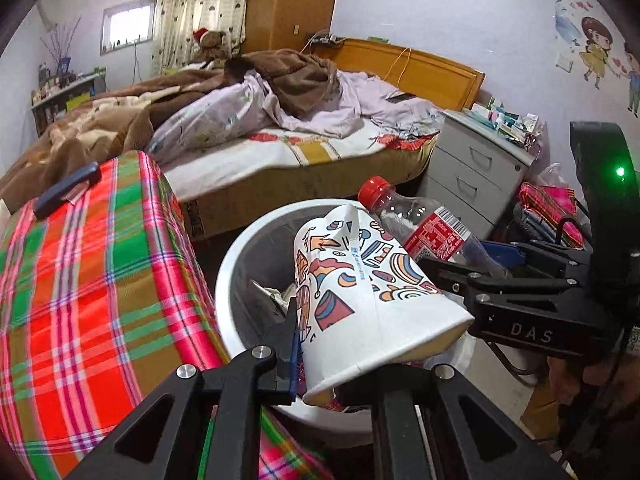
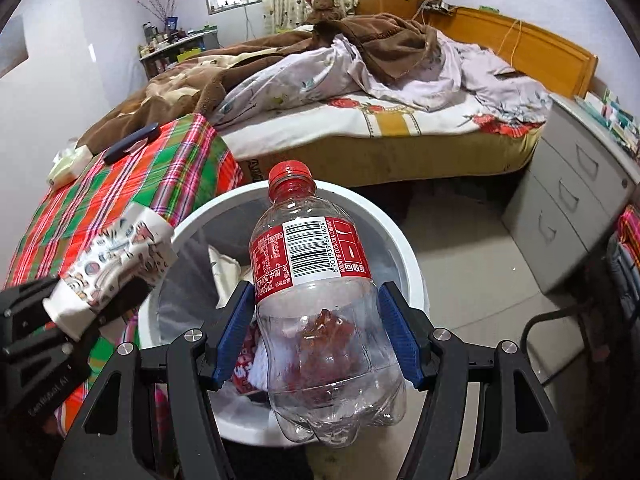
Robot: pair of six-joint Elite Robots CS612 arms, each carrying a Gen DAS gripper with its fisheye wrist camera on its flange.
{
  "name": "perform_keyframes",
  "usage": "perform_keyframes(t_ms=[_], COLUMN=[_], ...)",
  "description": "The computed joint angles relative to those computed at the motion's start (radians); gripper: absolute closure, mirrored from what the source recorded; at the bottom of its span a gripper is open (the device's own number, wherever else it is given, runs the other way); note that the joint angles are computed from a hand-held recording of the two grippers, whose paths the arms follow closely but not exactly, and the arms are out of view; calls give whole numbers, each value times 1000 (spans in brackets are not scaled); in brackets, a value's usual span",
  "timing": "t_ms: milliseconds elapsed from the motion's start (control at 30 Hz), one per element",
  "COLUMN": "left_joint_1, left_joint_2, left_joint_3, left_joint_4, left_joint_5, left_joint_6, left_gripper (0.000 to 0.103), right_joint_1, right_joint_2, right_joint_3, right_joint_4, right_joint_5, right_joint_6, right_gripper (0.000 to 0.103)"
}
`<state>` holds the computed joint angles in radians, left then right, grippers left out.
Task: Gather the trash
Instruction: 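Open both tools to drop the paper cup and bottle into the bin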
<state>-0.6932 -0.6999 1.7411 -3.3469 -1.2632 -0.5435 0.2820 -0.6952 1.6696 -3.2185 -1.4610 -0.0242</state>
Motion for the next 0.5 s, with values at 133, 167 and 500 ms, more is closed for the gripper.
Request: perform_keyframes(t_ms=[133,167,500], left_joint_1=[8,11,18], left_joint_2=[14,18,14], left_joint_3=[-20,-26,-13], left_joint_4=[24,28,-3], left_joint_5=[-12,-21,-31], left_joint_6=[-11,-18,-32], left_gripper=[80,63,50], right_joint_1=[-2,-2,-5], right_joint_2=[6,7,0], right_joint_3=[-10,-13,16], right_joint_4=[22,22,-51], right_joint_5=[0,0,11], right_joint_6=[2,5,14], right_gripper=[37,37,37])
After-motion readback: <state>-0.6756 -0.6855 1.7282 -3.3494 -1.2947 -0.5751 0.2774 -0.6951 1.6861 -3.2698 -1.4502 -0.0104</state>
